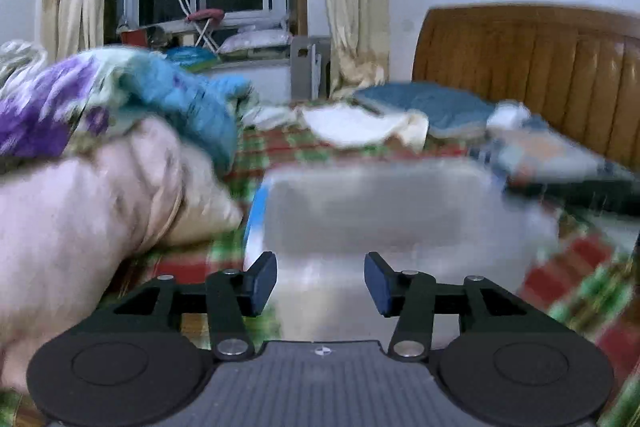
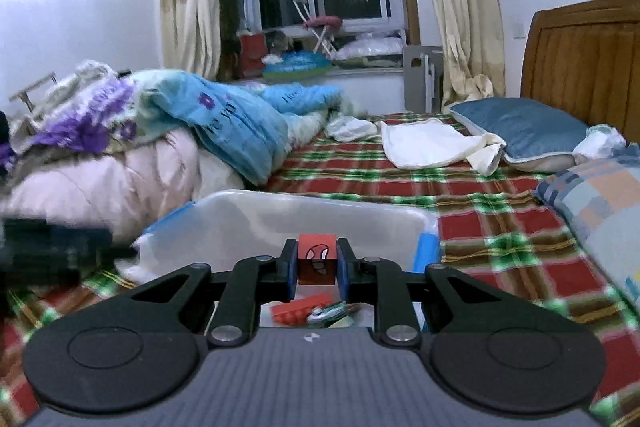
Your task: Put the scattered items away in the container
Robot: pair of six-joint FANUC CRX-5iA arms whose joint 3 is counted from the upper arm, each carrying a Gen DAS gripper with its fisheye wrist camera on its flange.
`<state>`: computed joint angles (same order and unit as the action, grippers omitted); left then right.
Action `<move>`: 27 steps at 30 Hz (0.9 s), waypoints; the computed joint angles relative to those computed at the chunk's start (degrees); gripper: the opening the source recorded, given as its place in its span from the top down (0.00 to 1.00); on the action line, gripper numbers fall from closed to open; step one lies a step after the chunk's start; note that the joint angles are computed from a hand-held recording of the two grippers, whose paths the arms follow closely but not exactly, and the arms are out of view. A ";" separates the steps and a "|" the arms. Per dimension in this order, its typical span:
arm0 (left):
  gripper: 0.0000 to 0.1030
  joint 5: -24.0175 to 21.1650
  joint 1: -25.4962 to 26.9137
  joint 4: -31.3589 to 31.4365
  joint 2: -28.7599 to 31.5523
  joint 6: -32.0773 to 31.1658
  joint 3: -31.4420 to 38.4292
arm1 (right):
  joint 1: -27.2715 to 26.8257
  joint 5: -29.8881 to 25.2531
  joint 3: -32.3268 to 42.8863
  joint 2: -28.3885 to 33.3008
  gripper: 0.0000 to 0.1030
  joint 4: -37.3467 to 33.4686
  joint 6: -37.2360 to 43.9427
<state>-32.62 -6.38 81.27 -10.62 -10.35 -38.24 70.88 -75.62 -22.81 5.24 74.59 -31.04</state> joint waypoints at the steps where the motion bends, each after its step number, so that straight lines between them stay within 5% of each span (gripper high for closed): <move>1: 0.49 -0.92 1.65 0.08 -0.60 -0.90 -2.06 | 1.43 -1.42 -0.12 0.21 0.78 -0.03 -0.48; 5: 0.50 -1.56 7.66 -10.49 -1.56 7.04 -5.86 | 4.74 -3.17 0.33 0.59 0.78 -0.54 -1.36; 13: 0.47 4.04 5.77 -5.69 -5.53 0.41 -11.69 | 8.89 -4.30 4.08 3.40 0.78 -3.77 -0.63; 16: 0.46 -0.20 8.42 -10.01 -5.21 3.96 -10.21 | 9.72 -5.20 5.21 4.02 0.78 -3.68 -0.47; 19: 0.28 -4.49 9.54 -5.83 -6.54 -1.08 -12.04 | 10.24 -5.63 5.68 4.16 0.78 -3.42 -0.21; 27: 0.27 0.00 7.33 -7.90 -4.66 -0.62 -11.35 | 10.36 -5.29 5.72 4.25 0.78 -3.29 -0.42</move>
